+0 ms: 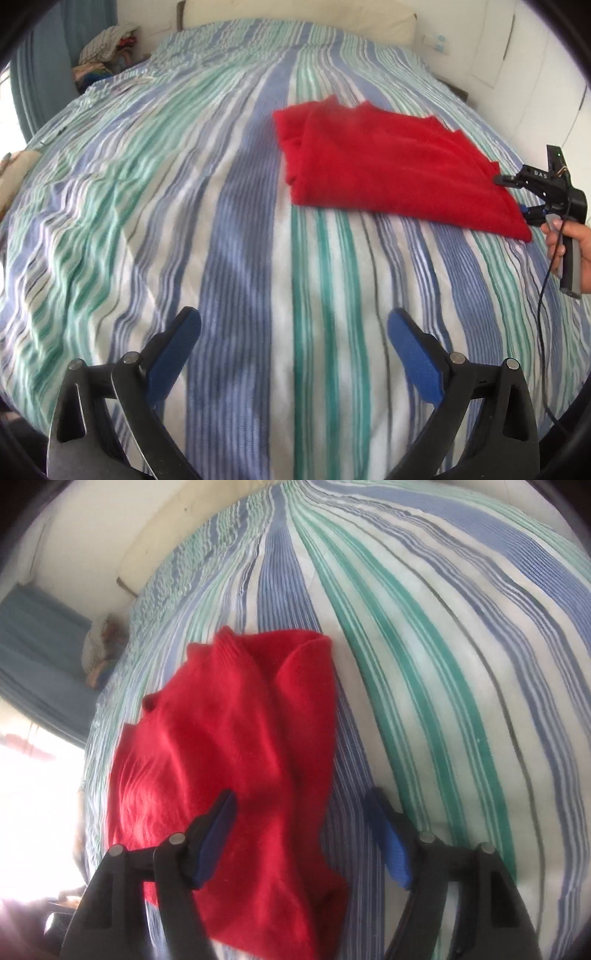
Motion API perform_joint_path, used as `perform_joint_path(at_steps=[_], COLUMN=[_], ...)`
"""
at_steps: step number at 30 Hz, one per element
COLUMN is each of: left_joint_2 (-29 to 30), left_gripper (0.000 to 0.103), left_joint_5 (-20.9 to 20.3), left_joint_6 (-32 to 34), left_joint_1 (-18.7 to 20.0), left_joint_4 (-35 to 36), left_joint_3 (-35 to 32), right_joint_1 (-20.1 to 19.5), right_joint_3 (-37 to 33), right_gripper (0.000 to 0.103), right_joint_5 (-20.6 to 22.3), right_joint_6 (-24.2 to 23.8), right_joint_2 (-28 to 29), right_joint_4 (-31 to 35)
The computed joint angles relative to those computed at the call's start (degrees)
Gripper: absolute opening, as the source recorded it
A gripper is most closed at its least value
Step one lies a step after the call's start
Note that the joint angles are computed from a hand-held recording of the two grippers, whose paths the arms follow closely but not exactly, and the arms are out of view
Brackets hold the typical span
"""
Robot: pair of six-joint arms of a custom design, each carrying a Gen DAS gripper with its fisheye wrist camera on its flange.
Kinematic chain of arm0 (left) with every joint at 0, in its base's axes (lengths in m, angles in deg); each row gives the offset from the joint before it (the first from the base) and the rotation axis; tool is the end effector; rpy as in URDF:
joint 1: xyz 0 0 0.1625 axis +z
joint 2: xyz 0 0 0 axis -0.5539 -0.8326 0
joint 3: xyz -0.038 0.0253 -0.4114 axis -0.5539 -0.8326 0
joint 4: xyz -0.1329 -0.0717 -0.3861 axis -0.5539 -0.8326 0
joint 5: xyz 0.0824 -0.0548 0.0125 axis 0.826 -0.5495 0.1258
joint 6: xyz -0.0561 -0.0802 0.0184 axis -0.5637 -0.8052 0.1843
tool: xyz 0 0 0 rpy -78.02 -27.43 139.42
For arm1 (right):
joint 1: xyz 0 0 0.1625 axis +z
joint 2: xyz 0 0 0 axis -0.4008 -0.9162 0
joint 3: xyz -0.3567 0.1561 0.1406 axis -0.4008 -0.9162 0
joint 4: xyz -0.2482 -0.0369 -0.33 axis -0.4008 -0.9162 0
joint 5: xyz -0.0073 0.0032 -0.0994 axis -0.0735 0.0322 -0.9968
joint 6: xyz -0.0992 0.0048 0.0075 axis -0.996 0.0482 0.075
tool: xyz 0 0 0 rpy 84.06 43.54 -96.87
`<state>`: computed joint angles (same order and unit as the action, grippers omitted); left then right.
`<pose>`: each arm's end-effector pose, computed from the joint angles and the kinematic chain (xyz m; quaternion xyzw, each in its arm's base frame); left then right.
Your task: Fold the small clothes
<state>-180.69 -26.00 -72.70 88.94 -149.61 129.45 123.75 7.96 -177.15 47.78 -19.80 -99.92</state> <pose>-0.0558 -0.4550 0.3526 0.0762 0.8858 -0.2926 0.3520 0.2285 -0.6966 0.1067 0.0013 -0.9624 0.2440 0.1193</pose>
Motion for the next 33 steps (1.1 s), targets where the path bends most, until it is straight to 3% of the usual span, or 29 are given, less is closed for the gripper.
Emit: perform_joint_path(at_steps=[1,2,3,5,7,12,15,18,20,22,24,25,27,29,31,32,33], left_joint_2=[-0.54,-0.96,-1.12,-1.04,-0.83,0.11,-0.46,-1.58,-1.93,-2.31,-2.57,-2.61,-2.74,-2.67,-2.4,-2.35,-2.24], left_gripper=[0.101,0.101,0.101,0.101,0.101,0.101,0.101,0.101,0.101,0.101,0.101,0.101,0.101,0.101,0.101,0.101,0.101], left_joint_5=[1.06,1.24,0.85,-0.14,0.34,2.18,1.46,1.55,1.75,1.29,0.61,0.37,0.35,0.3,0.16,0.28,0.49], left_joint_6=[0.17,-0.08,-1.58,-5.2,-4.47,-3.79,-6.43,-7.7,-8.69,-9.28,-9.31,-9.25,-9.21,-9.21,-9.36,-9.5,-9.43], left_joint_1=[0.41,1.32,2.43,4.15,4.27,5.15,6.65,7.41,7.89,8.39,8.71,8.8,8.8,8.84,9.0,8.98,8.98], left_joint_4=[-1.87,-3.48,-3.44,-1.14,-3.39,-5.96,-4.32,-3.91,-3.36,-3.36,-3.7,-3.75,-3.73,-3.88,-3.98,-3.9,-3.97], left_joint_3=[0.99,1.75,1.85,0.95,1.0,0.07,-0.87,-1.0,-1.27,-1.38,-1.45,-1.54,-1.56,-1.65,-1.84,-1.81,-1.78], right_joint_1=[-0.27,-0.44,-0.23,1.82,4.47,11.37,14.58,17.07,17.54,16.39,15.78,15.69,16.04,16.88,18.18,18.48,18.55], right_joint_3=[0.24,-0.1,-1.48,-3.98,-6.57,-19.4,-33.04,-47.32,-56.94,-64.12,-61.72,-56.91,-50.18,-46.37,-46.02,-46.36,-46.94], right_gripper=[0.064,0.048,0.01,0.011,0.011,0.011,0.011,0.011,0.019,0.05,0.052,0.052,0.052,0.052,0.051,0.048,0.037], right_joint_5=[2.42,4.6,4.37,-1.14,-3.34,1.45,4.29,3.64,4.45,10.69,16.2,18.11,18.64,15.53,7.61,5.55,5.14], right_joint_6=[-1.13,-0.86,0.12,-0.74,-2.71,-5.7,-6.1,-7.87,-6.84,-3.33,-1.43,-2.25,-5.03,-7.89,-11.56,-13.0,-13.93], right_joint_2=[0.1,0.21,0.62,1.62,2.7,8.46,16.78,27.09,33.85,39.0,38.37,35.96,31.86,28.84,27.86,27.87,28.17], right_joint_4=[-1.11,0.0,3.31,6.0,5.81,12.66,22.09,30.24,37.5,44.5,44.88,41.91,37.19,33.52,33.12,34.07,35.54])
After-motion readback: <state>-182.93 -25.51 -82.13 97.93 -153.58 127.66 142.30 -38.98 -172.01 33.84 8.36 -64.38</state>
